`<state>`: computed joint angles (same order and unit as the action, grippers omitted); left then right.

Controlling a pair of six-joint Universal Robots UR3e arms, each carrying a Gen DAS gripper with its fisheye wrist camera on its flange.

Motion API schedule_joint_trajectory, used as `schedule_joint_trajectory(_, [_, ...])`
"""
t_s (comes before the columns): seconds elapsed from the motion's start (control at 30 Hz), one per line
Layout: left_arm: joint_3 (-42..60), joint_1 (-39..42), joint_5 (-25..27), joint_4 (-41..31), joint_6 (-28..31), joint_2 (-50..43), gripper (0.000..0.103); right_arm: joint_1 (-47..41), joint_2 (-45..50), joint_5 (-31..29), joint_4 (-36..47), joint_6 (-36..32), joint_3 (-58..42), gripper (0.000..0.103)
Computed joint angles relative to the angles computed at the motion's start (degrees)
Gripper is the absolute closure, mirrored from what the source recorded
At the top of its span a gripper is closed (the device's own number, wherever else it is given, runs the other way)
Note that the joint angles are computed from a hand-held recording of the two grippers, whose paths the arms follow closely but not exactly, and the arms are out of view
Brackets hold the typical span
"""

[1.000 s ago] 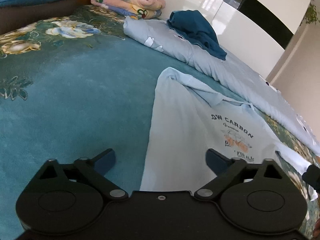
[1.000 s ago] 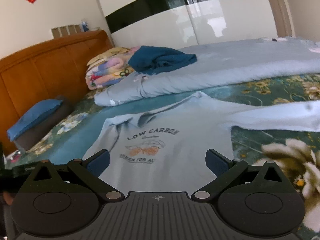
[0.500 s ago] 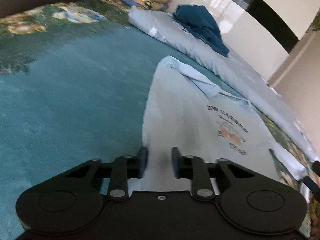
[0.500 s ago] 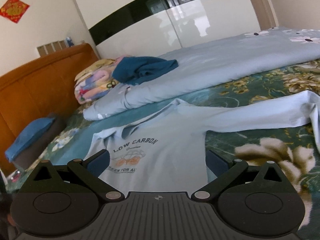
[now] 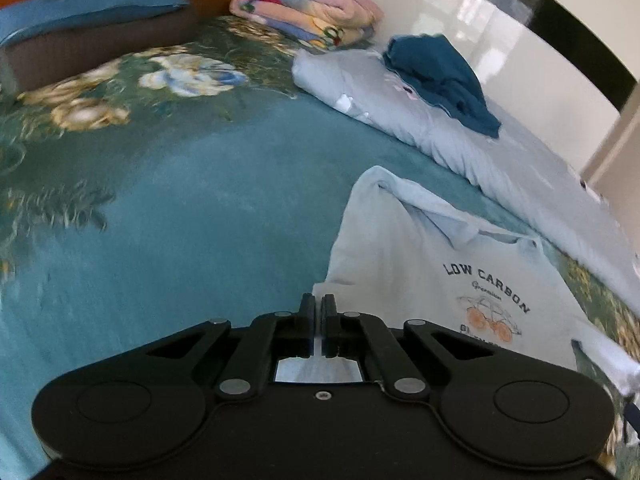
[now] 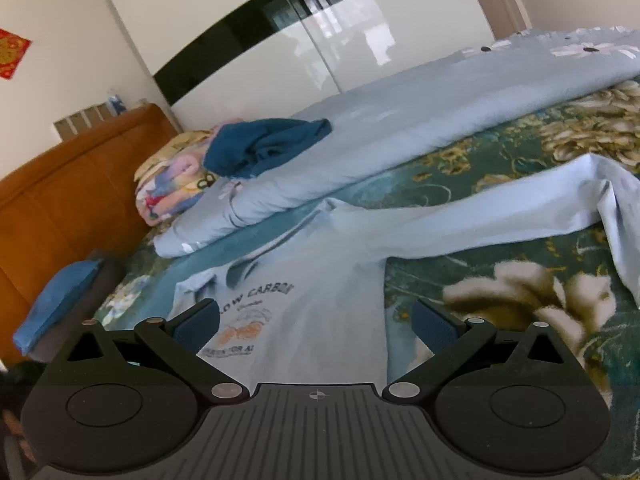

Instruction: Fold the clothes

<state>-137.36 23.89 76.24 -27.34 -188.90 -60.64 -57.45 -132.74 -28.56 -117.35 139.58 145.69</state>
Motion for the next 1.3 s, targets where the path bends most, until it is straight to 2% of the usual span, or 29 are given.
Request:
schedule_joint_trajectory(0.1, [2.0, -2.1, 4.4, 1.2, 2.9, -1.8, 0.103, 1.7, 3.7, -1.4, -6.0, 3.3, 0.5, 0.000])
schedule_joint_trajectory(0.2, [2.5, 0.1, 4.2, 1.8, 3.8, -2.9, 0.103, 3.3, 6.7, -2.5, -11.3, 6.3, 1.0, 0.000])
schedule_joint_trajectory(0.33, [5.0, -0.4, 9.6, 6.5, 6.1, -8.5, 0.103, 5.3, 9.1, -4.4, -14.9, 8.5, 1.4, 0.000])
schedule_joint_trajectory(0.5, [12.0, -3.3, 21.8, 18.1, 10.2, -21.3, 0.103, 8.3, 13.0, -6.2, -22.4, 12.3, 2.1, 0.000])
schedule_joint_trajectory(0.6, [19.6, -4.6, 28.0, 21.5, 12.2, -30.7, 0.103, 9.8, 15.3, -7.6, -26.5, 13.9, 2.5, 0.000])
schedule_joint_trajectory(0.77, [32.2, -6.5, 34.2, 23.3, 15.1, -43.3, 0.103, 12.8, 20.4, -10.8, -33.1, 16.7, 2.3, 0.000])
schedule_joint_trajectory(0.87, [39.3, -8.5, 39.1, 23.4, 19.6, -50.6, 0.102, 13.6, 22.4, -11.6, -36.1, 17.6, 2.4, 0.000])
schedule_joint_trajectory(1.03, [45.2, -8.0, 43.4, 19.7, 19.1, -56.4, 0.102, 14.3, 23.9, -12.2, -39.1, 17.8, 2.9, 0.000])
schedule_joint_trajectory(1.13, [42.8, -5.8, 39.8, 20.3, 15.8, -55.0, 0.099, 14.4, 24.5, -12.3, -40.1, 17.3, 3.1, 0.000])
schedule_joint_trajectory(1.3, [39.6, -5.2, 30.5, 19.0, 11.9, -50.7, 0.099, 13.4, 24.2, -11.2, -39.9, 15.8, 3.8, 0.000])
